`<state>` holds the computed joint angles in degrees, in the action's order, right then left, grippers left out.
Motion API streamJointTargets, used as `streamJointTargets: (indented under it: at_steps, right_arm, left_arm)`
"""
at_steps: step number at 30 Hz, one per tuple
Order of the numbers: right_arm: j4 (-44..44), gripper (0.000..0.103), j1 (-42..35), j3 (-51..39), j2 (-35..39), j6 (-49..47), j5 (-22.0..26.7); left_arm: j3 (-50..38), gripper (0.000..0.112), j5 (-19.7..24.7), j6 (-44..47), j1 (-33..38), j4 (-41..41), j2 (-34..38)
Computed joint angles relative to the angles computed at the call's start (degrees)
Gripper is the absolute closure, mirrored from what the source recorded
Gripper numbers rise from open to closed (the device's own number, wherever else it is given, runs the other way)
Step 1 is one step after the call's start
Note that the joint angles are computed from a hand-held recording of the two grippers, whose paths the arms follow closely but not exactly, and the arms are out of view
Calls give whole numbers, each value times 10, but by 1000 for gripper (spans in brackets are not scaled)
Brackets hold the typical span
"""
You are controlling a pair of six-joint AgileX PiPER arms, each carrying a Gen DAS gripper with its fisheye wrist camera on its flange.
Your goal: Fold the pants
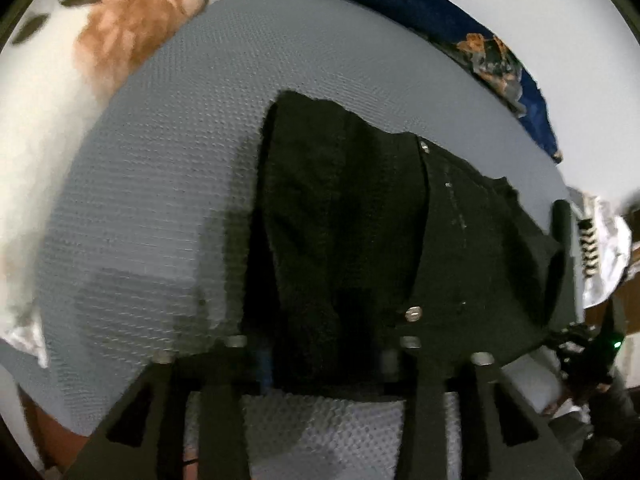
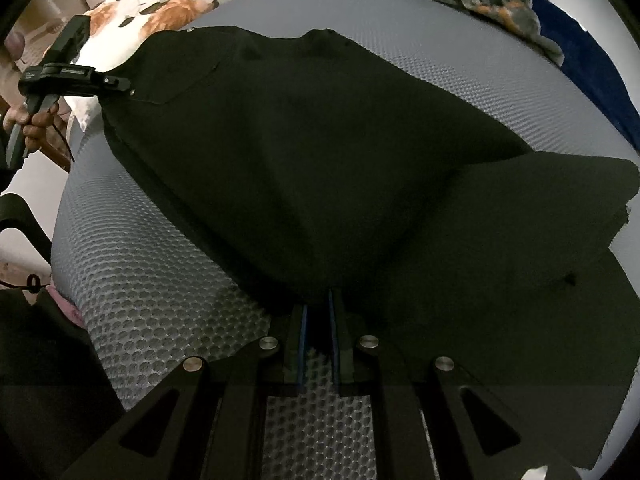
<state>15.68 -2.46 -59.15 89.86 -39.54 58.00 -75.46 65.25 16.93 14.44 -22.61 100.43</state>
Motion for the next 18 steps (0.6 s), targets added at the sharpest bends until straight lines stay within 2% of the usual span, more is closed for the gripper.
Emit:
streamJointTargets:
  at_steps: [1, 2, 7, 11, 14, 18]
  right_arm:
    - [1, 95, -1, -4, 3, -1, 3]
    - [4, 94, -5, -6, 6, -2, 5]
    - [19, 93, -16, -6, 12, -9, 5]
    - [30, 93, -24, -9, 15, -17, 7]
    - [41, 93, -33, -17, 23, -18, 18]
    - [53, 92, -41, -36, 35, -6, 37]
  left_arm:
    - [-2, 47, 2, -5, 0, 16, -6]
    - [-2, 44, 7, 6, 9, 18, -12]
    - [-5, 43, 23, 37, 29, 58, -45]
    - [13, 43, -21, -7, 6, 142, -90]
    - [37, 43, -62, 7, -32, 113, -146]
    - [33, 43, -70, 27, -135, 58, -163]
